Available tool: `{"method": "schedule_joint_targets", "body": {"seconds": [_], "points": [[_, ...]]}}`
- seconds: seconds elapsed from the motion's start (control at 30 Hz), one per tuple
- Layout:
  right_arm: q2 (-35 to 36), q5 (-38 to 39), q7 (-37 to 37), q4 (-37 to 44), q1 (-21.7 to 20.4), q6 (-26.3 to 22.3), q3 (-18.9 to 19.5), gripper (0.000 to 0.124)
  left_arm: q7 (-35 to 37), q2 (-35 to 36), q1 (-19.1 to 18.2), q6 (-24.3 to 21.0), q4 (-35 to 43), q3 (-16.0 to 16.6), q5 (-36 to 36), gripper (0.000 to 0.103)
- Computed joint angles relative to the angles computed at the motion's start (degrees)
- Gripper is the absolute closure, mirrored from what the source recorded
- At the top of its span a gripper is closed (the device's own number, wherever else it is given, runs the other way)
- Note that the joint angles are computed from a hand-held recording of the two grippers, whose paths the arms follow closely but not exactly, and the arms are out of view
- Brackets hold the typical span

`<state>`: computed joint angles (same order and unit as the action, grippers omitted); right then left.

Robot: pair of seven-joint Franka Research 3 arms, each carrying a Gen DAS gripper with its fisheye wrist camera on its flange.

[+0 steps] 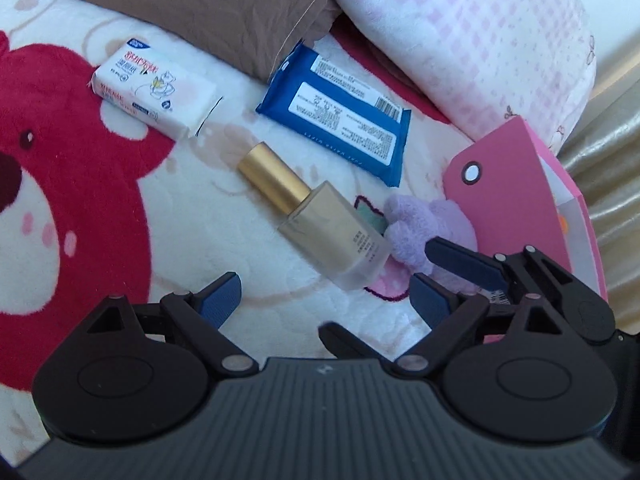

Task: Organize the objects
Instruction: 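Lower the left tool around the foundation bottle and close on it, then lift the foundation bottle with the left tool and carry it over the pink box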

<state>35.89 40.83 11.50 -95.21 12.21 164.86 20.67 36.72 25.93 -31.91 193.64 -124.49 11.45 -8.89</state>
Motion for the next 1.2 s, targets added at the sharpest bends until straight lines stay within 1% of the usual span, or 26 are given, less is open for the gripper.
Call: {"method": "schedule_joint_targets", "body": {"seconds": [0.03,0.07,0.1,0.13,0.17,0.2,0.23,0.27,0.3,0.37,0.43,0.47,0.5,0.53,0.57,0.6,0.73,0.8,0.87,0.9,0.97,1.0,1.03,1.07,1.13,1.2], "points": [[1.1,1.6,-1.9,0.1,-1.0,2.2,1.7,0.038,-0.1,0.5,-0.9,0.5,0.3,0.6,-0.5,0.016],[2.1,2.0,-2.2,0.3,-0.9,4.1,1.9,0.04,0.0,1.0,-1.7,1.4,0.4,1.3,-1.1,0.02],[2.9,1.4,-1.5,0.7,-0.3,4.8,1.4,0.043,0.4,1.6,-2.6,2.0,0.7,2.0,-2.0,0.028],[3.6,1.2,-2.0,0.9,-0.8,5.4,2.1,0.047,1.0,2.1,-3.7,2.4,1.1,2.9,-3.0,0.033],[4.2,1.7,-3.1,1.0,-2.0,6.0,3.8,0.049,2.1,2.7,-6.3,2.4,1.5,5.2,-4.8,0.042],[4.7,2.0,-3.7,1.2,-2.9,6.2,5.0,0.051,3.6,3.5,-9.3,1.8,2.3,8.0,-6.5,0.046],[4.9,1.4,-2.5,1.7,-2.2,6.0,4.2,0.055,4.6,4.0,-10.8,1.7,2.7,9.5,-7.3,0.047],[5.2,0.7,-0.8,2.4,-1.3,5.7,3.2,0.058,5.0,4.2,-10.4,1.7,3.0,9.1,-7.4,0.05],[5.6,0.4,-0.5,3.0,-1.5,5.5,3.4,0.06,5.0,4.1,-9.1,1.9,3.1,7.8,-7.3,0.054],[6.1,-0.4,-0.7,3.6,-1.8,5.2,3.9,0.064,4.4,4.0,-6.4,3.7,2.8,4.9,-7.2,0.056],[6.2,-1.8,-0.3,3.6,-1.1,5.5,3.2,0.067,5.0,4.1,-6.0,4.8,2.4,4.3,-8.6,0.059],[6.2,-2.3,0.3,3.5,-0.7,5.8,2.8,0.071,5.2,3.9,-4.6,5.5,2.3,2.8,-8.4,0.063],[6.0,-2.6,1.1,3.4,-0.6,5.9,2.6,0.074,5.3,3.6,-2.7,5.7,2.2,1.0,-8.1,0.064],[5.8,-2.9,1.9,3.3,-0.7,5.4,2.5,0.078,5.3,2.8,-0.4,4.8,2.0,-1.1,-7.1,0.064],[5.5,-3.0,2.6,3.2,-0.9,4.7,2.4,0.079,5.2,1.8,3.0,3.7,1.6,-4.2,-4.8,0.064],[5.2,-3.2,3.8,3.3,-0.9,3.5,2.1,0.08,4.4,1.0,5.2,3.2,1.1,-6.0,-2.4,0.064],[3.6,-3.2,7.7,2.6,-0.2,0.0,0.2,0.083,3.7,-0.9,6.1,4.0,-1.3,-7.4,-2.5,0.064],[2.8,-3.6,12.4,2.7,1.4,-2.2,-2.1,0.083,3.1,-1.0,7.0,4.1,-1.5,-8.1,-2.2,0.064],[2.1,-4.3,17.4,3.3,2.5,-5.6,-4.0,0.083,3.2,-1.1,5.6,3.3,-1.7,-6.9,-3.2,0.064],[1.7,-4.3,19.4,3.4,2.6,-7.3,-4.5,0.083,2.8,-1.2,6.4,3.1,-1.8,-7.6,-2.7,0.064],[0.8,-4.2,23.4,3.1,2.8,-10.4,-5.5,0.083,0.7,-1.4,10.7,3.3,-2.4,-11.5,0.0,0.064],[0.3,-3.9,24.5,2.5,2.7,-11.1,-5.6,0.083,-0.4,-1.3,14.3,2.8,-2.3,-14.8,1.7,0.059],[-0.1,-3.7,24.5,1.7,2.8,-10.5,-5.6,0.083,-3.3,-1.0,16.1,1.6,-2.0,-16.1,5.0,0.057],[-0.4,-3.9,23.5,0.6,3.0,-9.1,-5.6,0.084,-3.1,-0.9,16.0,1.6,-1.9,-16.2,4.3,0.056],[-1.3,-3.5,20.6,-1.8,2.7,-5.7,-4.5,0.084,-3.5,-0.8,12.5,1.8,-1.8,-12.9,3.7,0.056],[-1.9,-2.9,20.7,-2.5,2.4,-5.7,-4.2,0.084,-3.5,-1.1,10.8,1.3,-1.8,-11.2,3.8,0.056]]}}
